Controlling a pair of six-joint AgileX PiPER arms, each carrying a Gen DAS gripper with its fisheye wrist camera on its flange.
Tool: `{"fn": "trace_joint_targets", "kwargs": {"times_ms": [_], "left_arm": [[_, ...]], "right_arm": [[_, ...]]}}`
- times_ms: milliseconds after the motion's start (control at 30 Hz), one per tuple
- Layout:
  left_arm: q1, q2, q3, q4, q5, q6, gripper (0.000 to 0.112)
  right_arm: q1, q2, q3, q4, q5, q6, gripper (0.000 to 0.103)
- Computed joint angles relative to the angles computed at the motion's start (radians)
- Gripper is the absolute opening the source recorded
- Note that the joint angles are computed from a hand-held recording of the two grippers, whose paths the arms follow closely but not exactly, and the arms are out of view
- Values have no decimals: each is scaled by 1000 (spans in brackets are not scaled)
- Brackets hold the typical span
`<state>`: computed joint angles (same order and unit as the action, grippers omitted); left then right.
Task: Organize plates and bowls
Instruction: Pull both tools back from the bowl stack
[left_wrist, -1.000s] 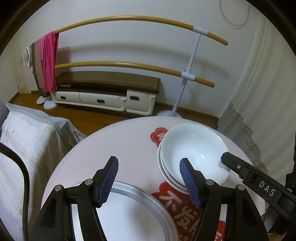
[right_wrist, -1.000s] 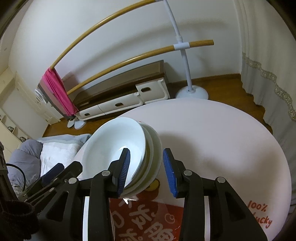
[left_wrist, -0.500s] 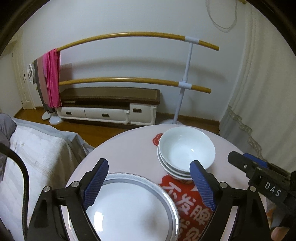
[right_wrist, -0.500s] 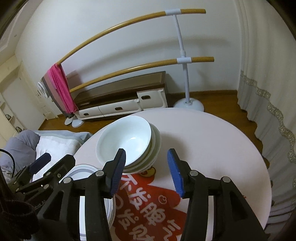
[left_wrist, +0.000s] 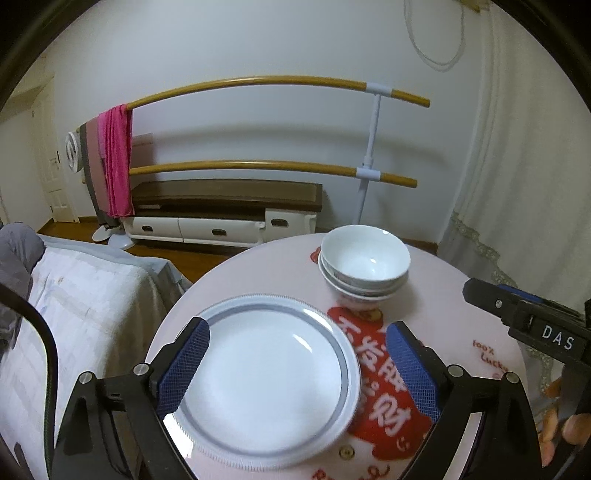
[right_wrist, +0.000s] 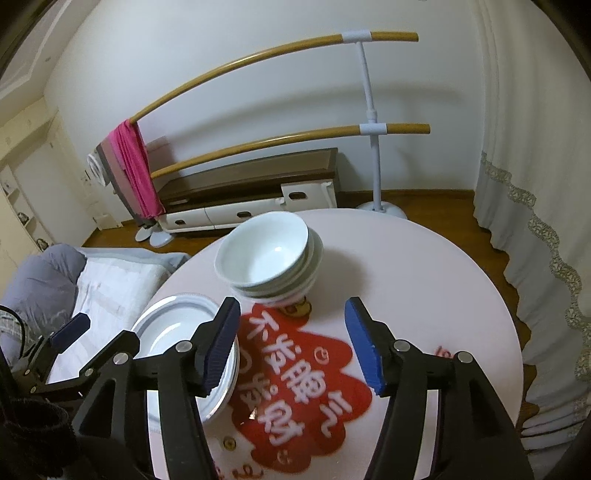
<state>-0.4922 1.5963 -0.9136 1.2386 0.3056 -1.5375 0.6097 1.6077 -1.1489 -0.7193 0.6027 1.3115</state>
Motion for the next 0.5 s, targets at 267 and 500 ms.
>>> {"fn": "trace_joint_targets", "kwargs": {"times_ms": [267, 500], "left_arm": [[-149, -216, 229, 144, 106, -200, 100], [-250, -332, 296, 56, 190, -137, 101]], "right_arm": [[119, -96, 79, -62, 78, 79, 75], [168, -154, 107, -85, 121, 116, 78]]}}
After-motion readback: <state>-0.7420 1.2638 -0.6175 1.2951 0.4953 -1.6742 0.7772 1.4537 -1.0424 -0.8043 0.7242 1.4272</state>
